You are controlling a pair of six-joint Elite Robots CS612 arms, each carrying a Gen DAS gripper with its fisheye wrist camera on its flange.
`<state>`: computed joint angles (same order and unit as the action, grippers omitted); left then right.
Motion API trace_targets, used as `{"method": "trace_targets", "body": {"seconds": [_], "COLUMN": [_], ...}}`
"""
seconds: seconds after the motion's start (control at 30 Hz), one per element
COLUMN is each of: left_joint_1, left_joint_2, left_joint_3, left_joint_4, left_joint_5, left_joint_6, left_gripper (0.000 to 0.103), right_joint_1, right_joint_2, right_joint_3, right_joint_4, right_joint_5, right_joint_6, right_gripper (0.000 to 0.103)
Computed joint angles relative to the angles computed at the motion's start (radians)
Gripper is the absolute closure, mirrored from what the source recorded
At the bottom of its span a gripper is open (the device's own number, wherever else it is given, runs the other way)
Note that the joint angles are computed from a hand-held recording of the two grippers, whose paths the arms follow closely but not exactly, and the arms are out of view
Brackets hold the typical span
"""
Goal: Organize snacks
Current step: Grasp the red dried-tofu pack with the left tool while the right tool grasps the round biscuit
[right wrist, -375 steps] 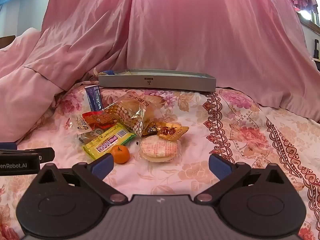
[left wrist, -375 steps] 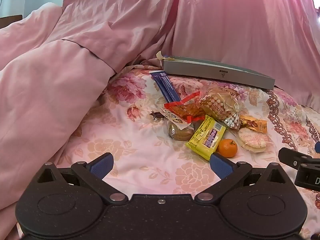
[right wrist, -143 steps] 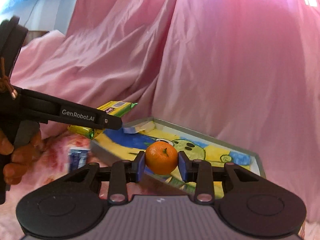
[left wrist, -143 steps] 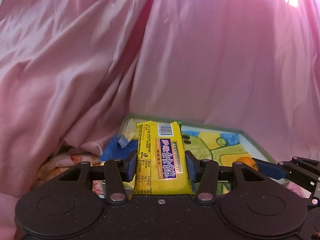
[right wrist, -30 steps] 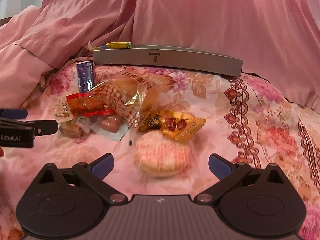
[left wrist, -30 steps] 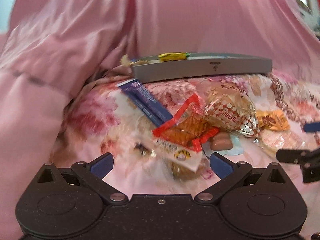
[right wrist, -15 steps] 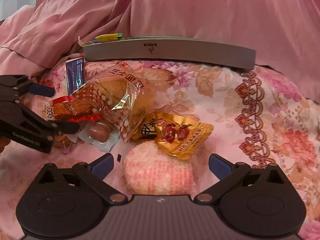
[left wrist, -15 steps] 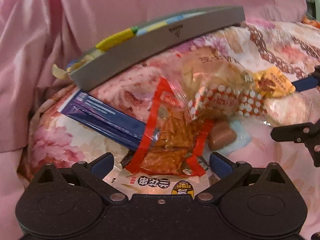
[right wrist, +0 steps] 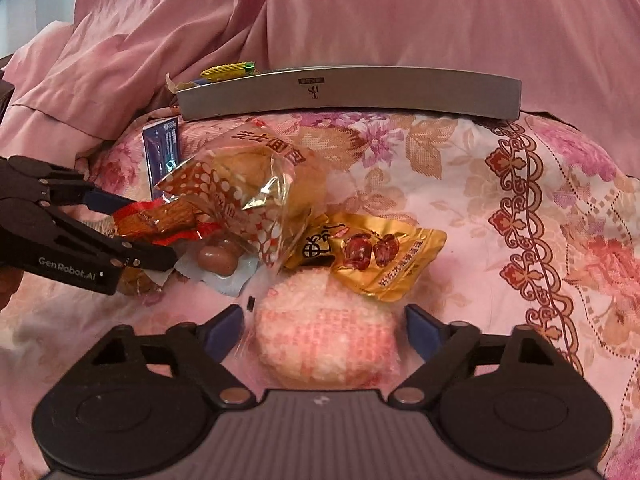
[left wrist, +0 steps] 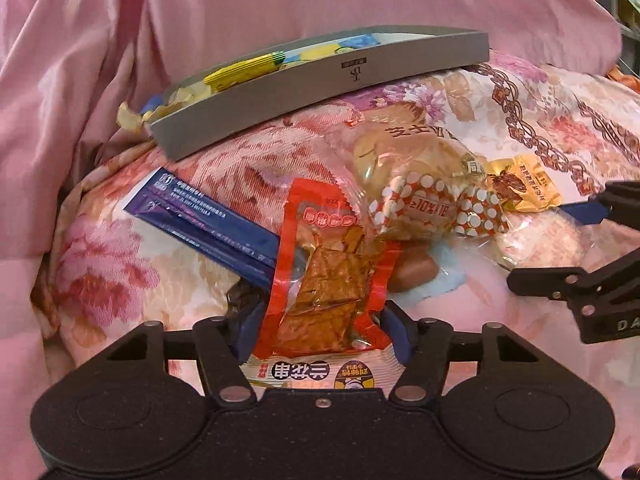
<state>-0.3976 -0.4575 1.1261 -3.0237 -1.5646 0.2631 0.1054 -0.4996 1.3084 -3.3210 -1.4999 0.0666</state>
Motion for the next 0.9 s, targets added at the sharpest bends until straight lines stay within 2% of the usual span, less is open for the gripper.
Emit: {"method": "trace_targets", "body": {"seconds": [0.1,0.23,0.33,0.47,0.67,0.83,0.9], "left_joint_1": [-0.006,-0.016,-0.019,-0.027,-0.029,-0.035,-0.036], "left_joint_2": [-0.022,-0.06,-0.085,-0.11,-0.151,-0.173,-0.173], "left_joint_3": [0.038,0.122,0.179,0.256,0.362,0.403,0.405], "left_joint_4": [-0.006,-0.048,-0.064,-0.114,-0.157,-0.179,-0.187], "left_joint_5": [0.016,0.035,0.022,0.04,0.052,0.057,0.06], "left_joint_6": [-0.082,-0.166,-0.219,-0.254,-0.332,-0.389,-0.386], "left_gripper": [0.039,0.039,0.04,0.04,0.04,0.038,0.036], "right_joint_1": [-0.002,-0.004,-0.004,0.0,0.011,0.018,0.021], "right_joint_2": [-0.003,-0.014,-0.029,-0.05,-0.078,-0.104,-0.113], "right_joint_3": [0.006,0.027,0.054,0.094,0.145,0.182,0.195], "right_joint_4": [-0.006,-0.008,-0.007,-0.009,-0.019,-0.005,-0.003], "right_joint_5": [0.016,0.046,0.071,0.103,0.11,0.131,0.136], "right_joint_6": [-0.004,-0.003,-0.013,-0.046,-0.103,-0.143,-0.152], "right_gripper": [0.025,0.026,0.026,0.026,0.026,0.026,0.026]}}
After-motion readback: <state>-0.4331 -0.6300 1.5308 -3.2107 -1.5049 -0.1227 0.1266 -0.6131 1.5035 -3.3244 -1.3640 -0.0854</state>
